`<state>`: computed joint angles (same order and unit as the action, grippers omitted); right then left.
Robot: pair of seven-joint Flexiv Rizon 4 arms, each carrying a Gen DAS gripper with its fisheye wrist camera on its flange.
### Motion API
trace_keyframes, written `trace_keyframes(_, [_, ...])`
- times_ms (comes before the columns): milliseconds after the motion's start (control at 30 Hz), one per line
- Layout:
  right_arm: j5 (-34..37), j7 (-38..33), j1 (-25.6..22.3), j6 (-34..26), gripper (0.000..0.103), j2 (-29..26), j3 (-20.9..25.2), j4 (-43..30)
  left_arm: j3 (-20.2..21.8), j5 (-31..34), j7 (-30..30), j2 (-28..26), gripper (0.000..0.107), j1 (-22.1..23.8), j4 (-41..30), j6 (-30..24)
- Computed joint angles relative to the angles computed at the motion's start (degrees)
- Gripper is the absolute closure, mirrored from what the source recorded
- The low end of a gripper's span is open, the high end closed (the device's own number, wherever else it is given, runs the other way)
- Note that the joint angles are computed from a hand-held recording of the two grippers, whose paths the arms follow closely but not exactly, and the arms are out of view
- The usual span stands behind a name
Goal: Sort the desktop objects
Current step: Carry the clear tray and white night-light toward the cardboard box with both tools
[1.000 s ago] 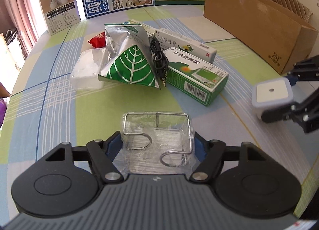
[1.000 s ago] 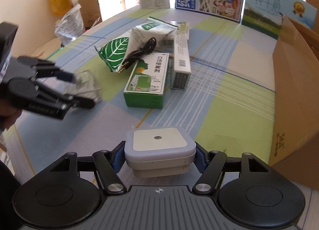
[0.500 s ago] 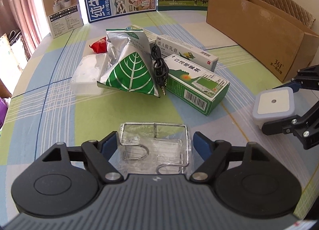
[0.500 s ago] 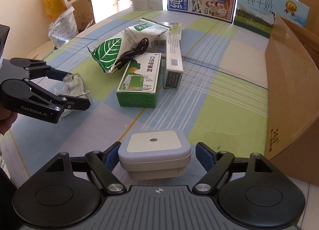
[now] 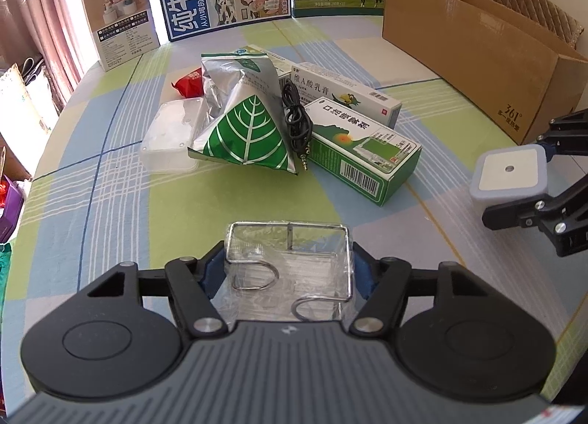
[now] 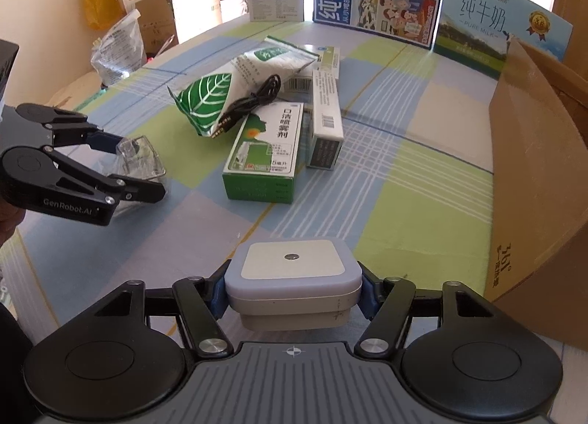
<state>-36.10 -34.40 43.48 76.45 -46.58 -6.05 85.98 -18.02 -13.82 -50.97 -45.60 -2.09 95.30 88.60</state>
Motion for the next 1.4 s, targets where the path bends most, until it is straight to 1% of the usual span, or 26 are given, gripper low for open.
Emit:
trace_keyframes(167, [-0.77, 2.22, 1.11, 0.11, 0.041, 2.08, -1.55, 1.84, 0.37, -0.18, -1.16, 2.40, 0.044, -0.44, 1.59, 0.01])
trace_keyframes(267, [-2.03, 4.49, 1.90, 0.69, 0.041, 3.78, -2.75, 3.55, 0.23, -0.48, -1.80, 4.13, 0.044, -0.66, 2.69, -0.47])
trace_keyframes(367, [-4.07, 7.13, 2.84, 1.26, 0.041, 5.76, -4.22, 5.46, 1.06, -0.87, -2.89, 5.81, 0.044, -1.68, 3.50, -1.24])
trace_keyframes(500, [-8.07, 11.98, 4.05, 2.03, 0.041, 8.70, -6.45, 8.39, 2.31, -1.61, -4.93, 8.17, 0.043, -3.23, 4.64, -2.13])
trace_keyframes(600, [-11.43, 15.53, 4.12, 1.85, 0.041, 10.88, -7.08, 10.28, 2.99, -1.88, -6.34, 9.69, 0.043, -4.43, 5.28, -2.32])
trace_keyframes(767, [-18.95, 22.75, 4.01, 1.78, 0.041, 14.77, -8.62, 13.57, 2.84, -2.60, -8.65, 11.48, 0.043, -6.17, 5.46, -2.42])
trace_keyframes(867, [-23.23, 26.72, 3.20, 1.24, 0.041, 17.03, -8.74, 15.17, 1.50, -3.05, -9.14, 11.79, 0.043, -6.74, 4.90, -2.52])
trace_keyframes(1033, [-30.48, 32.76, 1.12, -0.33, 0.041, 21.37, -8.59, 18.11, 0.09, -3.35, -9.18, 11.04, 0.043, -8.70, 2.06, -3.57])
trace_keyframes(1133, [-34.80, 36.48, -0.56, -1.47, 0.041, 24.02, -8.32, 19.77, -0.61, -3.69, -9.06, 9.80, 0.043, -10.28, -1.00, -4.54])
trace_keyframes(1300, [-39.65, 40.11, -4.72, -3.01, 0.041, 27.43, -6.97, 21.75, -0.45, -3.93, -9.18, 6.36, 0.043, -13.98, -8.46, -7.11])
trace_keyframes(1400, [-40.43, 40.85, -7.65, -3.61, 0.041, 28.27, -5.78, 22.24, -0.74, -4.21, -8.71, 3.67, 0.043, -15.91, -13.50, -9.01])
